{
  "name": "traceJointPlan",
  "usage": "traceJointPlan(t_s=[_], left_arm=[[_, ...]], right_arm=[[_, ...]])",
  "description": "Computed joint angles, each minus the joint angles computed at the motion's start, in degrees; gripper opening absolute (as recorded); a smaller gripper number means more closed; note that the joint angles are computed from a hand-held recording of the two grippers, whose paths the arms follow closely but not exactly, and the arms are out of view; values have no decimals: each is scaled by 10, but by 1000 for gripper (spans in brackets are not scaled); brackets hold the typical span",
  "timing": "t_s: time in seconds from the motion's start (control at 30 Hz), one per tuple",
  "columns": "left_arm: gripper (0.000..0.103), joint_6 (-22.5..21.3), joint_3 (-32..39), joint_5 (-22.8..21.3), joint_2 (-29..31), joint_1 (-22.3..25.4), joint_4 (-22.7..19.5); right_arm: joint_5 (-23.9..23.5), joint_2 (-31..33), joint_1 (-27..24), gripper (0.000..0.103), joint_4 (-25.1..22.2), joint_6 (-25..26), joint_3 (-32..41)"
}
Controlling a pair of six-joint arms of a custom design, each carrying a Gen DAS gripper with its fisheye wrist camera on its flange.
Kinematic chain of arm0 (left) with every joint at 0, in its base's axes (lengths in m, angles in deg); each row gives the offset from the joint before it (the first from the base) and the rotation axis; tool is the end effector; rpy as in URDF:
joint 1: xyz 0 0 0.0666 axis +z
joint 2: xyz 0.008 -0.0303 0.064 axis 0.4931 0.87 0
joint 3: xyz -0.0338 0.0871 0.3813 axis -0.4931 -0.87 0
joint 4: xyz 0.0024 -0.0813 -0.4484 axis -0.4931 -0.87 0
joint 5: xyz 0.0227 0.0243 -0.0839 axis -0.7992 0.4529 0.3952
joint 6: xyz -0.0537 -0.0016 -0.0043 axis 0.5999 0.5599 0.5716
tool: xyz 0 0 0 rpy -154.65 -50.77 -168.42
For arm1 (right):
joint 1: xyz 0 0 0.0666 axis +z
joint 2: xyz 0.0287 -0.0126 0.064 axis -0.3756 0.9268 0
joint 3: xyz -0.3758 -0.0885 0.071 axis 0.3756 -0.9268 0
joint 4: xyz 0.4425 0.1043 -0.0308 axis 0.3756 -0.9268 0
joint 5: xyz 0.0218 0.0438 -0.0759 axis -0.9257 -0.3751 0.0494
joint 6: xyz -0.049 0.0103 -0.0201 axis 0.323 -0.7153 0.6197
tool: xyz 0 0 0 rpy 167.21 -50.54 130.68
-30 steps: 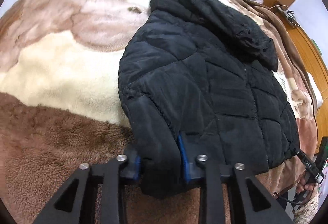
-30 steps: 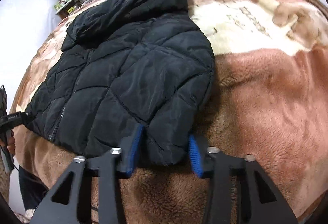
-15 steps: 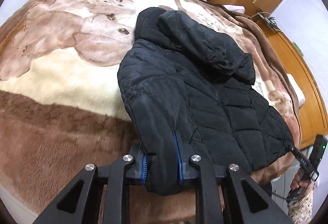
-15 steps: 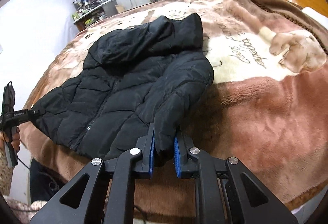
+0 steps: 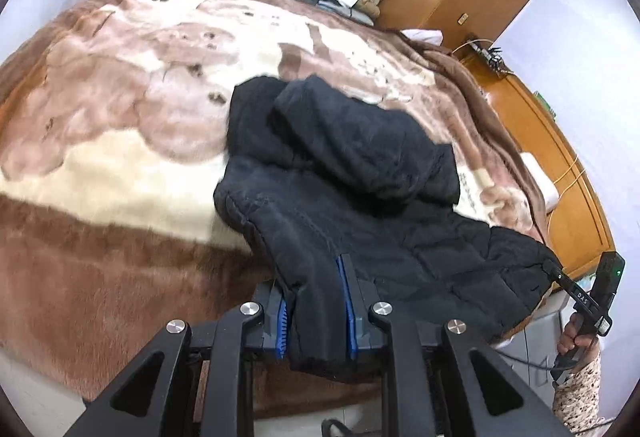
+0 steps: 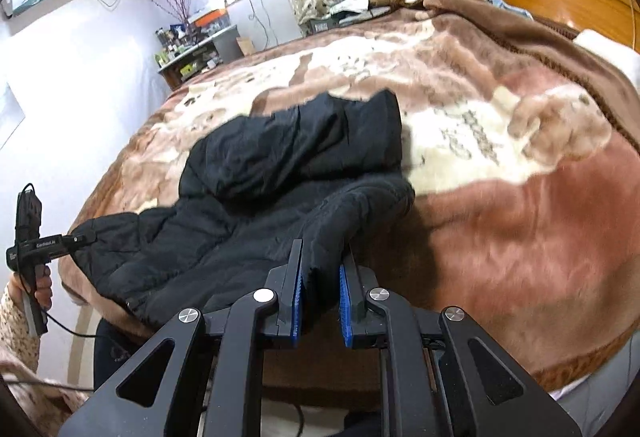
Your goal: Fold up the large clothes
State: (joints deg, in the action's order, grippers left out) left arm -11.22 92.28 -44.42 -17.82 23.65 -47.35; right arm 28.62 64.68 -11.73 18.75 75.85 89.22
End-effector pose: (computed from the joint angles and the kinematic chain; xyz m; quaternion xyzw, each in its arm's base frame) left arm 0.3101 -0.0370 0.5807 -0.1816 0.9220 -0.1613 0.3017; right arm 0.4044 0.0874 0.5831 -0.1498 0.9097 0.2177 0.3202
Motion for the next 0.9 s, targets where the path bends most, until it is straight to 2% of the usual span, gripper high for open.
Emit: traceJointPlan(t_s=[0.07, 0.2, 0.3, 0.5, 0.6, 0.7, 0.9], left_arm=[[21, 3, 14, 2, 12, 2, 12], [21, -20, 60, 2, 63, 20, 20], [21, -14, 91, 21, 100, 41, 31], [22, 11, 152, 27, 172, 75, 40], [22, 24, 188, 44, 216, 92, 41], [22, 24, 221, 40, 257, 99, 35], [26, 22, 296, 32, 350, 109, 15]], right_arm=[[2, 17, 5, 15, 8, -1, 20], [16, 63, 16, 15, 16, 3, 73], [29, 106, 21, 15, 18, -2, 120], [54, 185, 29, 15, 8, -18, 208], [57, 231, 32, 15, -4, -26, 261], [69, 281, 37, 15, -20, -30, 318], [76, 407, 43, 15, -90, -54, 469]])
